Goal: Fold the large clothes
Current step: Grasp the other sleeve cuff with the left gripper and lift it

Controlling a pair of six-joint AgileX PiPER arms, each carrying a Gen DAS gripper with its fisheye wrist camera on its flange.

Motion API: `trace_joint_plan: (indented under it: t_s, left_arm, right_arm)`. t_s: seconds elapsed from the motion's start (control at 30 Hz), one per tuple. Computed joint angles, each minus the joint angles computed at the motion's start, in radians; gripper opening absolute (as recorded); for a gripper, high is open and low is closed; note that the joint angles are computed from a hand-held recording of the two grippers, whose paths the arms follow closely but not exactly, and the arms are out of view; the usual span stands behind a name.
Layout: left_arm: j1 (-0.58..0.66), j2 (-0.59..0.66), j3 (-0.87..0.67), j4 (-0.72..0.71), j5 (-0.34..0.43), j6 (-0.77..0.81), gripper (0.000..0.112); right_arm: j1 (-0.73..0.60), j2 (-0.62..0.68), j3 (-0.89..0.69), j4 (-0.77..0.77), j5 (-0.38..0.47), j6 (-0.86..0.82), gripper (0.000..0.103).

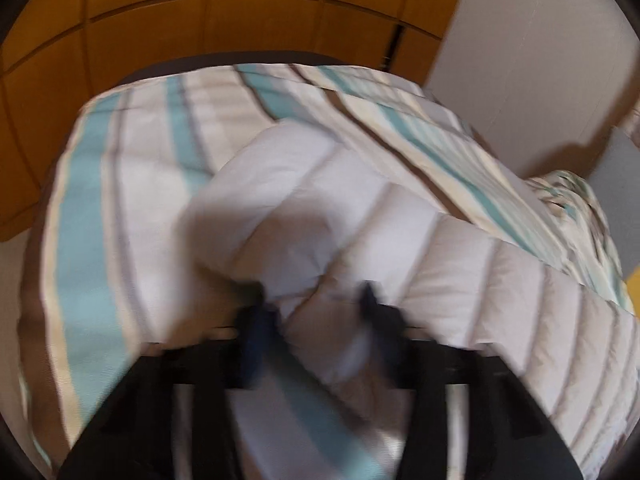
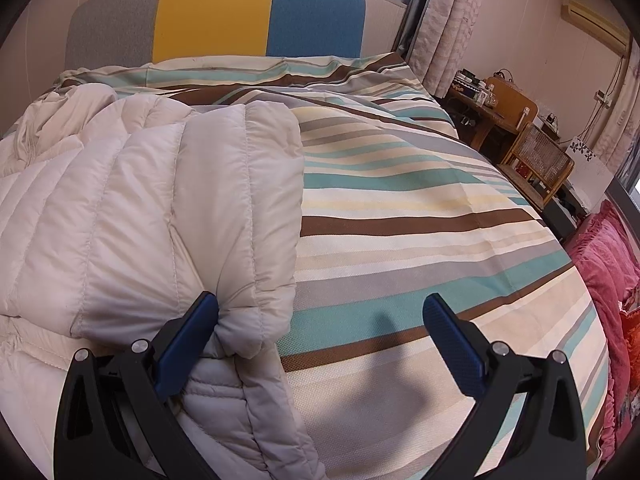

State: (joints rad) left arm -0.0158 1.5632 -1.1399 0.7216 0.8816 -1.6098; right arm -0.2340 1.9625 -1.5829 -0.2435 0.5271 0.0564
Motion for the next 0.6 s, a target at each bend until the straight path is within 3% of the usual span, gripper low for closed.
trace_joint_plan:
  t_s: [0.03,0.1,0.3,0.43,0.6]
  left_arm:
    - [-0.005,0.000,-0.003,0.008,-0.007,0.000,0.016]
    - [-0.027,-0.002,-0.013,0.026,0.007,-0.015,0.012]
    - [-0.203,-0.008,-0.081,0.238,0.197,-0.159,0.011]
    - [-0.345,0.011,-0.167,0.380,0.299,-0.156,0.011]
    - [-0.449,0.077,-0.308,0.425,0.312,-0.093,0.011]
  right_arm:
    - [0.004,-0.002,0.002,-0.010,-0.001,0.010,0.101]
    - [0.006,-0.003,0.006,-0.018,-0.003,0.017,0.101]
    - [0.008,-0.003,0.007,-0.022,-0.004,0.023,0.101]
    - [0.007,-0.003,0.008,-0.021,-0.006,0.022,0.101]
    - [0.007,-0.003,0.007,-0.017,-0.006,0.020,0.101]
